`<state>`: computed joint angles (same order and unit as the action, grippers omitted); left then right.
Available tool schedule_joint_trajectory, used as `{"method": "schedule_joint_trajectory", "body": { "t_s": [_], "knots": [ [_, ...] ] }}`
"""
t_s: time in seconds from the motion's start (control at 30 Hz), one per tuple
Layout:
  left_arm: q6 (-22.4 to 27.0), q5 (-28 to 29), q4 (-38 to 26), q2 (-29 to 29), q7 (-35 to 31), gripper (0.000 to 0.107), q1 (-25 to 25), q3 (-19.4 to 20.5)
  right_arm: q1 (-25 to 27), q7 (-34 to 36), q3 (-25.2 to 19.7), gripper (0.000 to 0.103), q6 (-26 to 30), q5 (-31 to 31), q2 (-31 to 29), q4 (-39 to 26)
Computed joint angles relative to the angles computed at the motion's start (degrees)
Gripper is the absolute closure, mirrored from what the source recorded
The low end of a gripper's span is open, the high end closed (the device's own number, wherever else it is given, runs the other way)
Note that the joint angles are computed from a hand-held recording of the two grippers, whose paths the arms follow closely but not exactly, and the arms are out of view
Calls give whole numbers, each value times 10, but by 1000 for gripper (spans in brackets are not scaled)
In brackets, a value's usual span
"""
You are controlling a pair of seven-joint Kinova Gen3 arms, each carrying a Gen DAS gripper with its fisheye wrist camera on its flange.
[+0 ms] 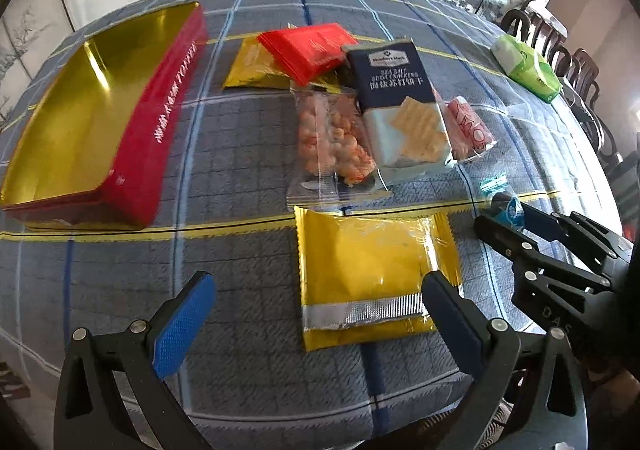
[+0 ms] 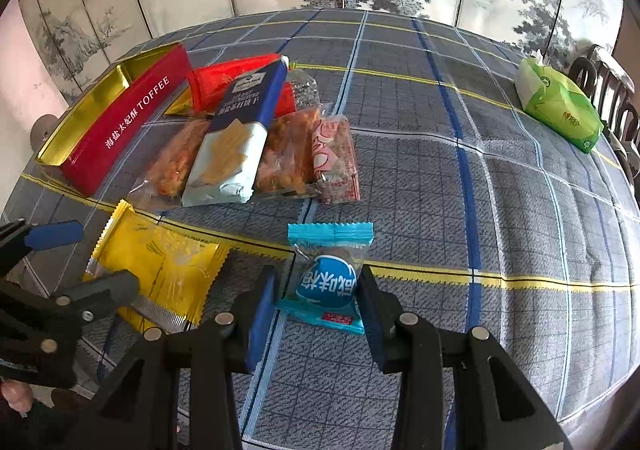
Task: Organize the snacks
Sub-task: 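Close the right tool on the blue-and-white wrapped candy, then grasp and lift the yellow foil packet with the left tool while the right tool holds the candy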
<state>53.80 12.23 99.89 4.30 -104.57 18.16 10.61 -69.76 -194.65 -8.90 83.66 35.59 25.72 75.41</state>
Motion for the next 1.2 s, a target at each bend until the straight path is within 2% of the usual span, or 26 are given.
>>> {"method": "schedule_joint_trajectory", "body": {
  "t_s": [0.17, 0.27, 0.43, 0.53, 0.67, 0.8, 1.0, 1.2],
  "knots": [
    [-1, -3, -5, 14, 0, 6, 6, 4, 0, -3, -1, 63, -4, 2, -3, 5],
    [-2, 6, -3, 16, -12, 13, 5, 5, 1, -4, -1, 63, -6, 2, -4, 7],
    [-3, 34, 2, 9, -47, 31, -1, 5, 2, -6, -2, 63, -8, 3, -4, 8],
    [5, 74, 4, 7, -86, 57, -16, 6, 2, -7, -2, 63, -9, 4, -5, 10],
    [-1, 85, 9, 0, -96, 65, -14, 0, 2, -8, -2, 63, -9, 4, -5, 10],
    [-3, 121, 16, -9, -127, 80, -28, -7, 2, -8, -2, 63, -8, 4, -5, 9],
    [6, 156, 21, -20, -165, 91, -41, -15, 2, -9, -2, 63, -7, 4, -4, 8],
    [9, 158, 19, -25, -169, 93, -42, -17, 1, -13, -2, 63, -7, 5, -5, 9]
  ]
}}
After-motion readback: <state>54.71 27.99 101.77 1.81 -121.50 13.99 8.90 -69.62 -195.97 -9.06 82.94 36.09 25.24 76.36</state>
